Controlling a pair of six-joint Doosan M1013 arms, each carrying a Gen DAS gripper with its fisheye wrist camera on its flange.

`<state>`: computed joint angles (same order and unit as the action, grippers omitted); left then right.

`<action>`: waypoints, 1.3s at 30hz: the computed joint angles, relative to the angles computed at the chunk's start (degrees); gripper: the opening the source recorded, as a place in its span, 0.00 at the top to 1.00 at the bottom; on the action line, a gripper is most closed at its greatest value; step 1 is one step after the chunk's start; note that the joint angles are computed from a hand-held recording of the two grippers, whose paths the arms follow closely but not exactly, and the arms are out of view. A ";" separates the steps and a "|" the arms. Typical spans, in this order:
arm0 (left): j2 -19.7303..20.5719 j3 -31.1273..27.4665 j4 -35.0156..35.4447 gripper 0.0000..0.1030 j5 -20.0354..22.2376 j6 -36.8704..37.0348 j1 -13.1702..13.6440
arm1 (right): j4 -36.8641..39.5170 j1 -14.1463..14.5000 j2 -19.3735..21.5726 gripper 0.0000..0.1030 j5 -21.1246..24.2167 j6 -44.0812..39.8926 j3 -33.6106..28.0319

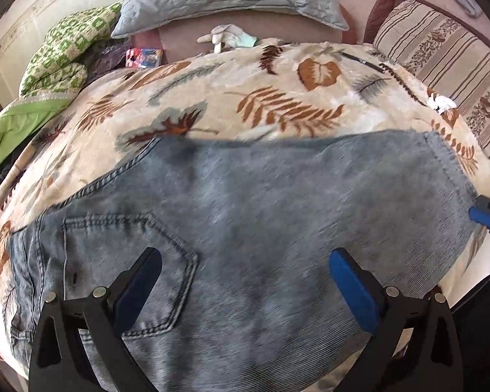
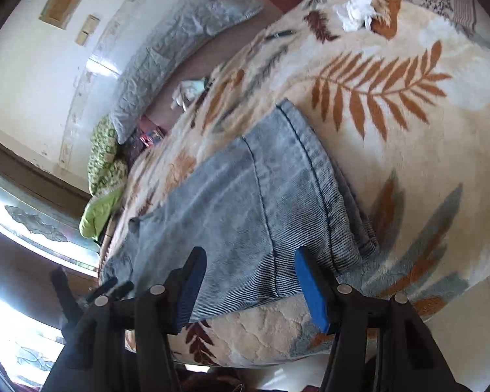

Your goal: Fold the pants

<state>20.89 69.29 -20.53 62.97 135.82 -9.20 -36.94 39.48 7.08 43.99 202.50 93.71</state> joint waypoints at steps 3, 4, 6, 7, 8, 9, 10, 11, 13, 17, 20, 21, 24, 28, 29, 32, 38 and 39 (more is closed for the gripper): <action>-0.38 -0.03 0.95 0.01 0.05 -0.54 -2.62 | -0.03 -0.20 0.33 0.42 -0.03 -3.24 -0.18; -0.33 -0.07 1.42 0.01 0.58 -0.92 -3.35 | -0.08 -0.11 0.43 0.42 0.15 -4.12 -0.26; -0.16 0.17 2.36 0.01 1.71 -1.39 -4.45 | -0.79 0.08 0.29 0.42 -0.01 -4.06 -0.10; -0.10 0.53 3.55 0.01 1.88 -1.66 -5.00 | -1.91 0.17 -0.02 0.42 -0.72 -2.61 0.35; 0.04 0.80 5.16 0.01 2.03 -2.20 -5.50 | -4.17 0.38 -0.47 0.42 -1.75 -0.09 1.06; 0.34 0.94 6.94 0.01 2.44 -3.15 -5.90 | -7.21 0.64 -0.95 0.42 -2.38 3.03 1.72; 0.92 0.71 8.34 0.01 3.51 -4.58 -6.15 | -11.16 1.16 -1.43 0.42 -2.40 6.76 2.44; 1.55 0.27 8.16 0.01 4.87 -5.98 -5.92 | -15.25 1.75 -1.97 0.42 -2.11 10.49 3.15; 1.61 0.23 6.43 0.00 4.81 -6.64 -5.36 | -22.64 2.89 -2.88 0.42 -0.90 18.09 4.47; 1.03 1.04 5.25 0.00 4.31 -4.35 -4.91 | -27.60 3.76 -3.82 0.41 0.50 26.69 5.82; 0.43 1.94 1.88 0.00 4.02 -1.51 -3.68 | -28.10 4.42 -3.66 0.41 1.66 26.44 5.22; 0.27 2.15 0.26 0.00 4.11 -0.45 -3.08 | -28.04 4.61 -3.44 0.41 2.05 26.06 4.85; 0.21 2.20 -4.56 0.00 4.01 2.17 -1.28 | -25.50 4.76 -2.36 0.41 3.02 23.16 3.05; 0.60 1.69 -10.02 0.00 2.40 4.05 0.90 | -20.22 5.31 -0.60 0.41 6.50 15.65 -0.01; 0.65 1.56 -10.99 0.00 2.04 4.26 1.34 | -19.27 5.51 -0.29 0.41 7.42 14.77 -0.55; 0.68 1.10 -12.77 0.00 1.67 5.07 2.34 | -18.12 6.51 0.25 0.41 10.14 15.95 -1.33; 0.43 0.42 -16.60 0.00 2.88 7.60 4.62 | -23.28 9.77 1.13 0.41 12.45 29.57 -0.75; 0.43 0.13 -17.42 0.00 3.36 7.63 4.99 | -23.29 9.99 1.45 0.41 12.35 30.10 -1.07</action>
<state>21.32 69.42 -37.95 66.33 143.45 -4.21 -60.23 49.47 8.53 56.34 232.60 92.64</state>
